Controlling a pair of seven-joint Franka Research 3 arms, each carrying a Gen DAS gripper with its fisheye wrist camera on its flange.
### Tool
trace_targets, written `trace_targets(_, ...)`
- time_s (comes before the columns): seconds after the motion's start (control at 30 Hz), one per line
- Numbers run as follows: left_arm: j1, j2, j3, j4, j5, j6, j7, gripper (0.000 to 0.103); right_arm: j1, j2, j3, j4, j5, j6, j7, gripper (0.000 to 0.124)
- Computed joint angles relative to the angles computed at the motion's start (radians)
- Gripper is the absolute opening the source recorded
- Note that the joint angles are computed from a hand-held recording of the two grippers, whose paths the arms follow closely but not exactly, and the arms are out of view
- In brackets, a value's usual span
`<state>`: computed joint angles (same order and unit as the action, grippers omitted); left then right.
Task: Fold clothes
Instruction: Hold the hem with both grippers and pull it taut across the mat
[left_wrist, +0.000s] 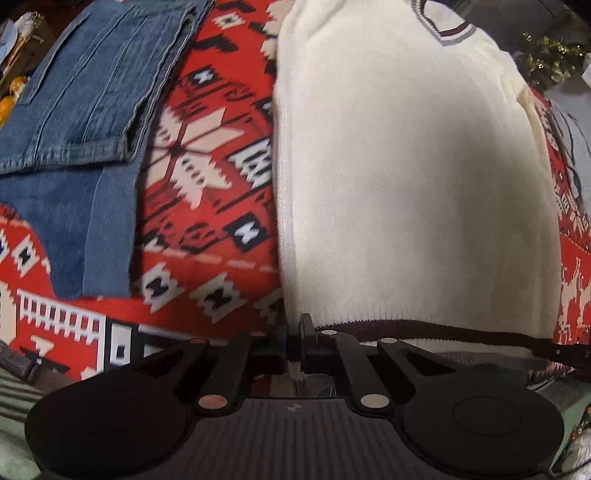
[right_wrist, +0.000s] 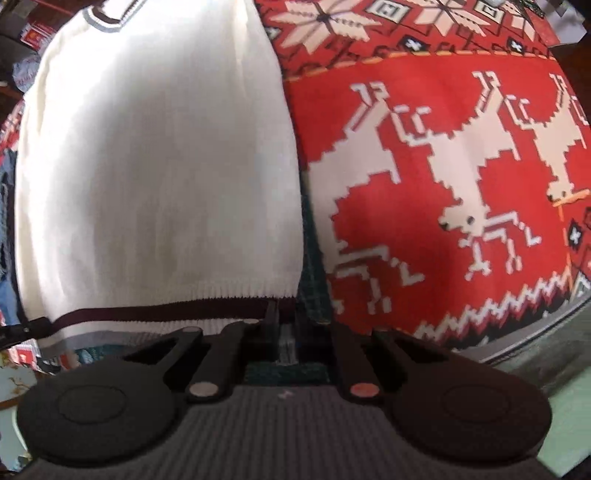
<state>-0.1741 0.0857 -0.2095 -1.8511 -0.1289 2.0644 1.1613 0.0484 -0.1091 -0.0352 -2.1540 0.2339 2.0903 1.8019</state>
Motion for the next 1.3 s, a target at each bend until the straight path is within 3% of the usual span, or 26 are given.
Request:
trace_targets(0.17,-0.002,0.015,-0.002,0.007,0.002,-0.016,-0.023,0.006,-0.006,0.003,-0.003,0.002,-0.023,-0.019,0.014,0.009)
trace_targets(0.43,0.003,-0.007,0.001,0.038,0.006,-0.073,0.05,0.006,-0.014,-0.008,0.0,0.036,-0.128,-0.039,0.01,0.007)
trace_targets(0.6,0.0,0.0,0.002,0.048,0.022,-0.114,0.047,0.006,-0.033,-0.005,-0.001,0.058,-0.236,-0.121,0.082,0.0)
trace_targets(0.67,0.006,0.011,0.006,0.057,0.0,-0.129,0.016,0.006,-0.047,-0.014,-0.016,0.062,-0.199,-0.149,0.124,0.0)
trace_targets(0.8,0.018,0.03,0.006,0.085,-0.024,-0.124,0.063,0.006,-0.043,-0.029,-0.02,0.074,-0.142,-0.118,0.04,0.001)
trace_targets(0.97,0.011,0.073,-0.001,0.137,-0.023,-0.15,0.019,0.006,-0.032,-0.017,-0.021,0.099,-0.03,-0.107,-0.039,0.01)
trace_targets(1.03,0.014,0.087,-0.002,0.15,-0.032,-0.154,0.007,0.006,-0.031,-0.007,-0.022,0.112,0.005,-0.116,-0.047,0.021)
trace_targets(1.3,0.003,0.131,-0.015,0.221,0.003,-0.193,0.021,0.007,-0.024,0.022,-0.016,0.155,0.024,-0.166,-0.058,0.026)
